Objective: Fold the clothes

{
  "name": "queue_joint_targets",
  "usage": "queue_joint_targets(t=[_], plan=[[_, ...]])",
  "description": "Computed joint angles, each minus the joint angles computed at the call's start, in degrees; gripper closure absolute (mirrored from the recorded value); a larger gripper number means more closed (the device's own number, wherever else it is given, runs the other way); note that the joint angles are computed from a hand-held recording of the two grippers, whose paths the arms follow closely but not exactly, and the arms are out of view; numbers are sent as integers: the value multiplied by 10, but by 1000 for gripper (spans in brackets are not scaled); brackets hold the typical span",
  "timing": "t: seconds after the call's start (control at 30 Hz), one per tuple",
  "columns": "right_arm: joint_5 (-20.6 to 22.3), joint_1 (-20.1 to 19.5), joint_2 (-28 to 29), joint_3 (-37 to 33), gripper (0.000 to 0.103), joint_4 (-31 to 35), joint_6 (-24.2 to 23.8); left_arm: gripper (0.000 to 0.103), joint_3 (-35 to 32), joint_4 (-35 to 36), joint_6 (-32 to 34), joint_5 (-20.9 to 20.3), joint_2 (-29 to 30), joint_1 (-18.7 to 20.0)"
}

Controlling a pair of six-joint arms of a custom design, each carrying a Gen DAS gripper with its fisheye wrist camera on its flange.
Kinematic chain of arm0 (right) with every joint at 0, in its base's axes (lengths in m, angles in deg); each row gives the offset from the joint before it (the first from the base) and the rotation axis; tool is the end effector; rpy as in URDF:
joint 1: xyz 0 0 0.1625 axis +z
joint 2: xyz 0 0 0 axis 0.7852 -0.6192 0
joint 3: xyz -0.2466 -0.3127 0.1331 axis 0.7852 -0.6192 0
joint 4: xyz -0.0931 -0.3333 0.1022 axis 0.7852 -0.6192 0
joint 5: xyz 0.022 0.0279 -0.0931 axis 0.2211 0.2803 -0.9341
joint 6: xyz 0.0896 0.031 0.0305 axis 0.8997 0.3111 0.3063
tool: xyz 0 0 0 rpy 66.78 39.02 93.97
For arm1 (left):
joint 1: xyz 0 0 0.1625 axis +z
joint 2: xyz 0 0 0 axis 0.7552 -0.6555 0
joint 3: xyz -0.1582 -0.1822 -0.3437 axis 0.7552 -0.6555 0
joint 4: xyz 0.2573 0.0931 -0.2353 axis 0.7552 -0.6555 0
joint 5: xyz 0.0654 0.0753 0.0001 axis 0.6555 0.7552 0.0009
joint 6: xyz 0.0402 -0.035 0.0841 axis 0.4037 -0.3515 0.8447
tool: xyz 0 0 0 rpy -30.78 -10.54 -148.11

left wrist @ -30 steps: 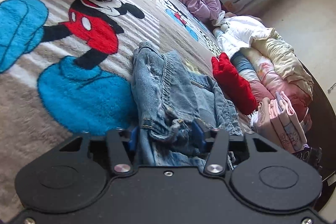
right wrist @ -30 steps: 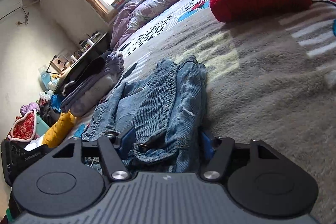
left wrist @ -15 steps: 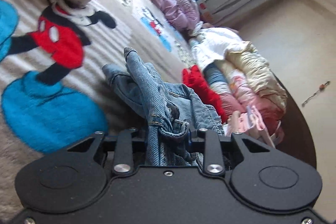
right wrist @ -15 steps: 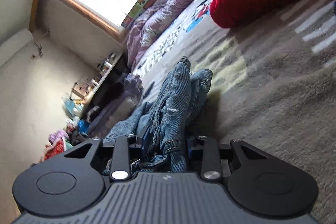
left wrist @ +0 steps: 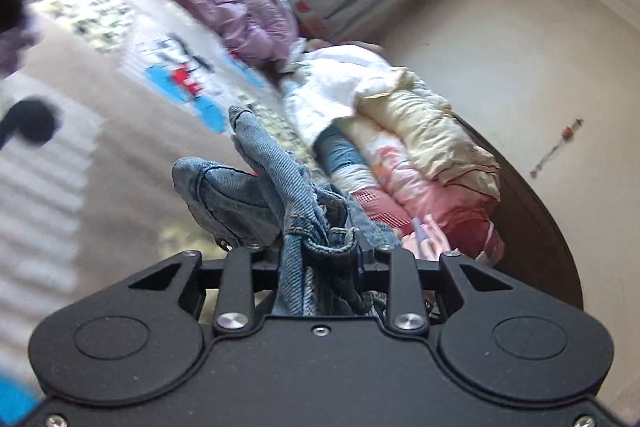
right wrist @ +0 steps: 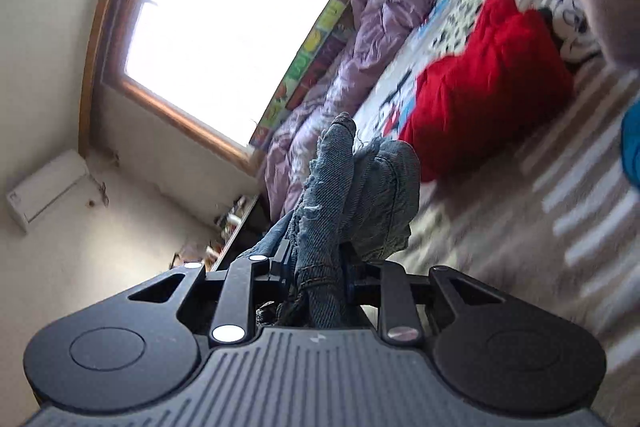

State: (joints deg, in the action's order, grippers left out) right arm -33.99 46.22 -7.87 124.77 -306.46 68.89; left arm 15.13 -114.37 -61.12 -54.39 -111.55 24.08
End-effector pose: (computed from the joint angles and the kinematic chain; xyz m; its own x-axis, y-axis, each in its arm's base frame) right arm 0.1876 -0.4180 0.0960 -0.9635 -0.0277 -0.2663 0.2547 0.2115 -0.9436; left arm -0.0895 -0.6254 0.2736 -0.7835 0.5731 0.2403 0.3739 0.7436 -0.5543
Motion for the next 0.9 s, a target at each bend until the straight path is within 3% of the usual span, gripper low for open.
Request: queue_joint_targets(t=[0.2, 0.5, 0.6, 0.67, 0.73, 0.77, 0.9], plan=[[12, -27, -53, -25, 77, 1, -21, 76, -105, 15, 22, -57, 85, -23], [-13, -36, -117, -108, 77, 37, -148, 77, -319, 62, 1, -160, 249, -30], [-79, -37, -111, -140, 76, 50, -183, 77, -364, 90, -6, -151, 291, -27], [-194, -25, -100, -174, 57, 84, -219, 77, -366, 140, 7, -74, 303, -32], [-286, -20, -83, -209, 39, 113, -249, 76, -343, 134, 18, -25, 304, -33], [-318, -19, -75, -225, 39, 124, -263, 74, -332, 128, 23, -4, 306, -32], [-359, -5, -43, -275, 40, 89, -371, 70, -309, 81, 14, -6, 290, -30]])
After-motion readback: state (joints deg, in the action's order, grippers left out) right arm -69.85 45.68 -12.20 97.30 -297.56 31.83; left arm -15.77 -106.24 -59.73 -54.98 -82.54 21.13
